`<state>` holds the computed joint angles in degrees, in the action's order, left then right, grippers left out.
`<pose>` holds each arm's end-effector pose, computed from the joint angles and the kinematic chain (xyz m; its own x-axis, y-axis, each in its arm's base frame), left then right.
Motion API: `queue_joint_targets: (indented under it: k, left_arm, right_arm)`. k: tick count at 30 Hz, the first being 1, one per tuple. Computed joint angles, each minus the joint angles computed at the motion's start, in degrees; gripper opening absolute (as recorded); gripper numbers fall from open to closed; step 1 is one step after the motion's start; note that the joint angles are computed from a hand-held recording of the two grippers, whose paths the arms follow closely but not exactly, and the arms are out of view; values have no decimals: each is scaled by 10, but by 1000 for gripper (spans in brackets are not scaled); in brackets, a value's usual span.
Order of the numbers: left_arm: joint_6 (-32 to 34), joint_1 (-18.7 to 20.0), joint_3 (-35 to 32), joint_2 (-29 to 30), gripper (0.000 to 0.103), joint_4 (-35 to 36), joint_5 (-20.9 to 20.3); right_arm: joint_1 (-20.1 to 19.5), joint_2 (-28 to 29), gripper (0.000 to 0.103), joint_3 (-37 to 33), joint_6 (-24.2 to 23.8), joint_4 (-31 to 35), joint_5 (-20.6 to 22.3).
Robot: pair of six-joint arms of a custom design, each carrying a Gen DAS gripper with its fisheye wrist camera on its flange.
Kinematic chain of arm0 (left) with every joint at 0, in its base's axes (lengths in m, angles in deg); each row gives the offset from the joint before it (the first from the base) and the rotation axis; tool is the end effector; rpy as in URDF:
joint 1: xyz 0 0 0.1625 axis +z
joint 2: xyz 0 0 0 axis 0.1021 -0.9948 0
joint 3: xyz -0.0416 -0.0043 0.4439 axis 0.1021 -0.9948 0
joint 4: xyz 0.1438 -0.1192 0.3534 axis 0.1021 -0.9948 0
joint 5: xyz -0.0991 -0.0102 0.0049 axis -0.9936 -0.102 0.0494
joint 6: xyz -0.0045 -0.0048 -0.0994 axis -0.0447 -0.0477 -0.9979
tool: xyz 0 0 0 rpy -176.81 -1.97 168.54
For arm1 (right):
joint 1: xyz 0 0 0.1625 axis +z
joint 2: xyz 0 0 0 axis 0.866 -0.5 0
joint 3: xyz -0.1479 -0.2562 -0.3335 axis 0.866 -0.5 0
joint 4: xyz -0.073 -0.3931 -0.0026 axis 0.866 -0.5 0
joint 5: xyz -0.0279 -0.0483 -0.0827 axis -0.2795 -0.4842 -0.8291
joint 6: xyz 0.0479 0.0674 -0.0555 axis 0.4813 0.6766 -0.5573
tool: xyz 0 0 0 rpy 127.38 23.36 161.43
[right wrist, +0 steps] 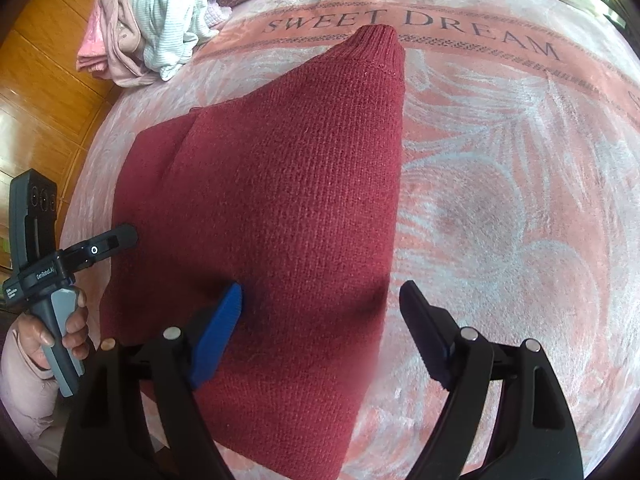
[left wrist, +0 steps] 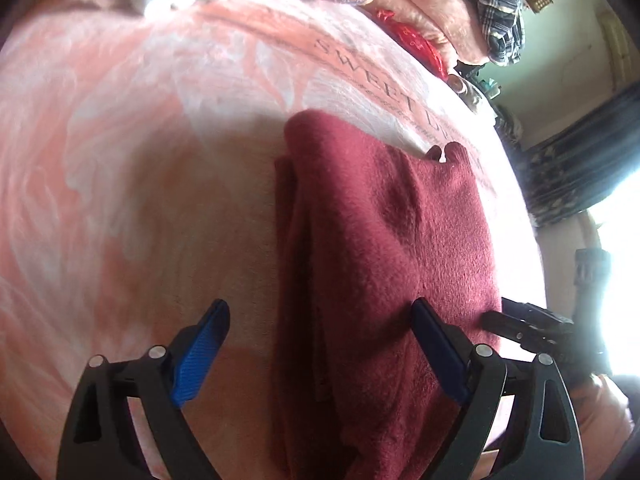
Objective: Fold small clothes
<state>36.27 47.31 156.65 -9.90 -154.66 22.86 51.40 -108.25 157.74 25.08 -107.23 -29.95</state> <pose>-0.0887 -0.4120 0.3133 -0.9703 -0.0819 -0.2276 0.0163 0.9167 -0.3994 0.2920 -0.4971 0.1728 -0.8428 -0.3241 0.4297 -0.3708 0.9283 -0.0271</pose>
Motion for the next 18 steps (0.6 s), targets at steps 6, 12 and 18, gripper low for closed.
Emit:
queue_joint_targets:
  k: [6,12,18]
  left_arm:
    - [17,12,3,22,94,-16,-32]
    - [34,14,-12,56,94,-18,-63]
    - [26,6,-39,88,96,19,-57]
  right_arm:
    - [-9,1,83,-2,-1,7,14]
    - [-13,3,84,-4,-7,9,16]
    - [-13,7,85,0,-11,3,13]
